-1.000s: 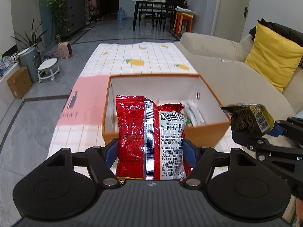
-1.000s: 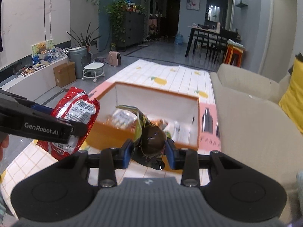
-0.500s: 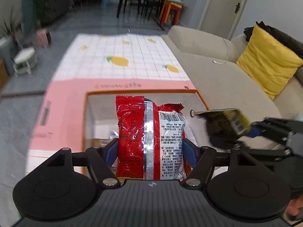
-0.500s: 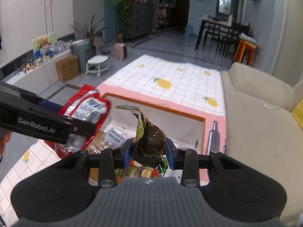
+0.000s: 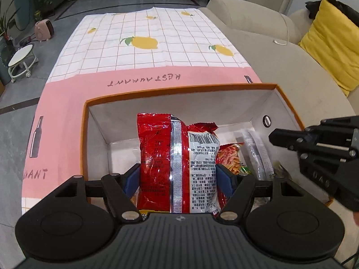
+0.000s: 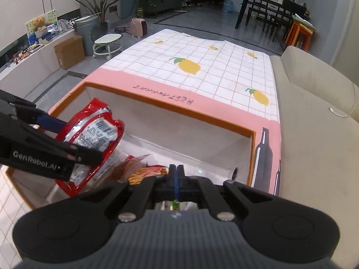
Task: Organize snacks
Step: 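Lower the sausage pack and egg into the orange box and open both tools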
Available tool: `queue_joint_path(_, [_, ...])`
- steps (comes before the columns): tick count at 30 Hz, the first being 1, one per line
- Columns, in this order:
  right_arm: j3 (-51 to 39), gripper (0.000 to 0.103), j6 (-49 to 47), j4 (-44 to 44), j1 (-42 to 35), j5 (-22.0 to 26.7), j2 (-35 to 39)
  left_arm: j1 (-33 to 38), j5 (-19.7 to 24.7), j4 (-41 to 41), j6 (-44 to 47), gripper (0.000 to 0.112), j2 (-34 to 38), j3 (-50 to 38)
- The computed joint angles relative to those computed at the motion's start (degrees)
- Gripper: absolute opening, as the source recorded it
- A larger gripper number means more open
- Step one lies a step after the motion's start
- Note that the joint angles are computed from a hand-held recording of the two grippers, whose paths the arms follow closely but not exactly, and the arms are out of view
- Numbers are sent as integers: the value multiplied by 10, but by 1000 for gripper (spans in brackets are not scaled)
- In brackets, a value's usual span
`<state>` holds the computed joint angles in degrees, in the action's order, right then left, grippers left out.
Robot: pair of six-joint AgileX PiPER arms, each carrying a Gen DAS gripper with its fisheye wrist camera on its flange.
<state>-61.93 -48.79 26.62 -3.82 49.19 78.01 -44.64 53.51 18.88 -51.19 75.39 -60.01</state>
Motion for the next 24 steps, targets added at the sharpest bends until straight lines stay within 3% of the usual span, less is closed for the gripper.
queue_joint_path(8, [-2,0,-39,4,-24,20,13,14,-49,-49,44,80,1,9])
queue_joint_path(12, [8,0,-46,2,-23,18,8,-15,-19,-5,31,80,47,-33])
queue_joint_path(17, [17,0,-41,2,-26,21,0,5,-17,-17,40,81,89,-57])
queue_joint_path(24, [31,0,-42,0,-32,26,-13,8,-8,-1,12,88,87,-51])
